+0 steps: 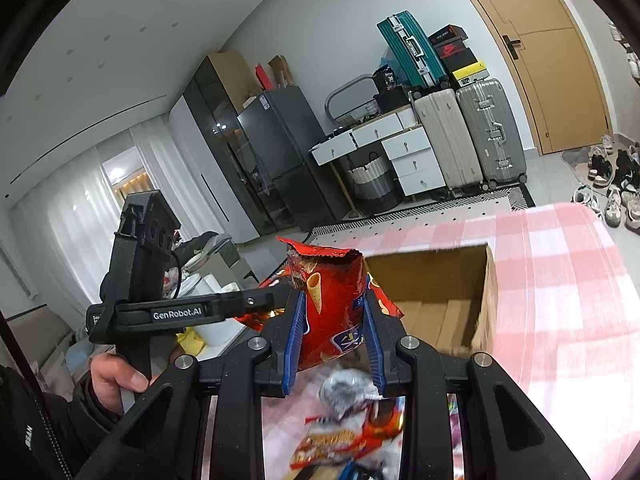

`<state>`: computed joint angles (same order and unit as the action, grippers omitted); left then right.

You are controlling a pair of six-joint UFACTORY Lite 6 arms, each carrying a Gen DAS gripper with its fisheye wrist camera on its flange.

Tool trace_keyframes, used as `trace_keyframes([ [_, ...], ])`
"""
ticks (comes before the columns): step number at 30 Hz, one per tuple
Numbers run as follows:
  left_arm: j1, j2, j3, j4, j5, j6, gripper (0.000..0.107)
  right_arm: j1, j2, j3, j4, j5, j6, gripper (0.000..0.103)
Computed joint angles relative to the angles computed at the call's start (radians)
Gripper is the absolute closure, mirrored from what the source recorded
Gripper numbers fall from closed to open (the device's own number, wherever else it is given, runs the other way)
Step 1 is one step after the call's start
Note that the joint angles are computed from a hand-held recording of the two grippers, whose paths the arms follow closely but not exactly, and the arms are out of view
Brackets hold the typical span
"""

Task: Organize snacks
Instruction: 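Lift both packs over the SF box and open both tools to drop them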

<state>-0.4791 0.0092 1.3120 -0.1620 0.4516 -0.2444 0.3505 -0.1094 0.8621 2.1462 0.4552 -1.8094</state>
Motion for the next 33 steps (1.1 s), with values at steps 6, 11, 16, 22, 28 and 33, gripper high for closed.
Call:
trace_keyframes([
  [6, 0.03, 0.256, 0.318, -0.018, 0.086, 0.042, 0.066, -0.054, 0.154, 0.186, -0.12, 0.017, 0.119, 0.075],
  [11, 0.046, 0.463, 0.586, 0.004, 0.161, 0.04, 0.066, -0.084, 0.296, 0.343, -0.206, 0.023, 0.211, 0.075],
  [16, 0.072, 0.693, 0.844, -0.036, 0.249, 0.068, 0.066, -0.089, 0.421, 0.462, -0.267, -0.001, 0.266, 0.075],
  [22, 0.093, 0.824, 0.943, -0.066, 0.253, 0.089, 0.066, -0.091, 0.517, 0.506, -0.262, -0.028, 0.25, 0.075],
  [28, 0.104, 0.937, 1.043, -0.108, 0.275, 0.117, 0.066, -0.094, 0.6, 0.569, -0.296, -0.038, 0.272, 0.075],
  [33, 0.1, 1.004, 1.131, -0.098, 0.325, 0.108, 0.054, -0.075, 0.623, 0.61, -0.374, -0.118, 0.355, 0.043],
])
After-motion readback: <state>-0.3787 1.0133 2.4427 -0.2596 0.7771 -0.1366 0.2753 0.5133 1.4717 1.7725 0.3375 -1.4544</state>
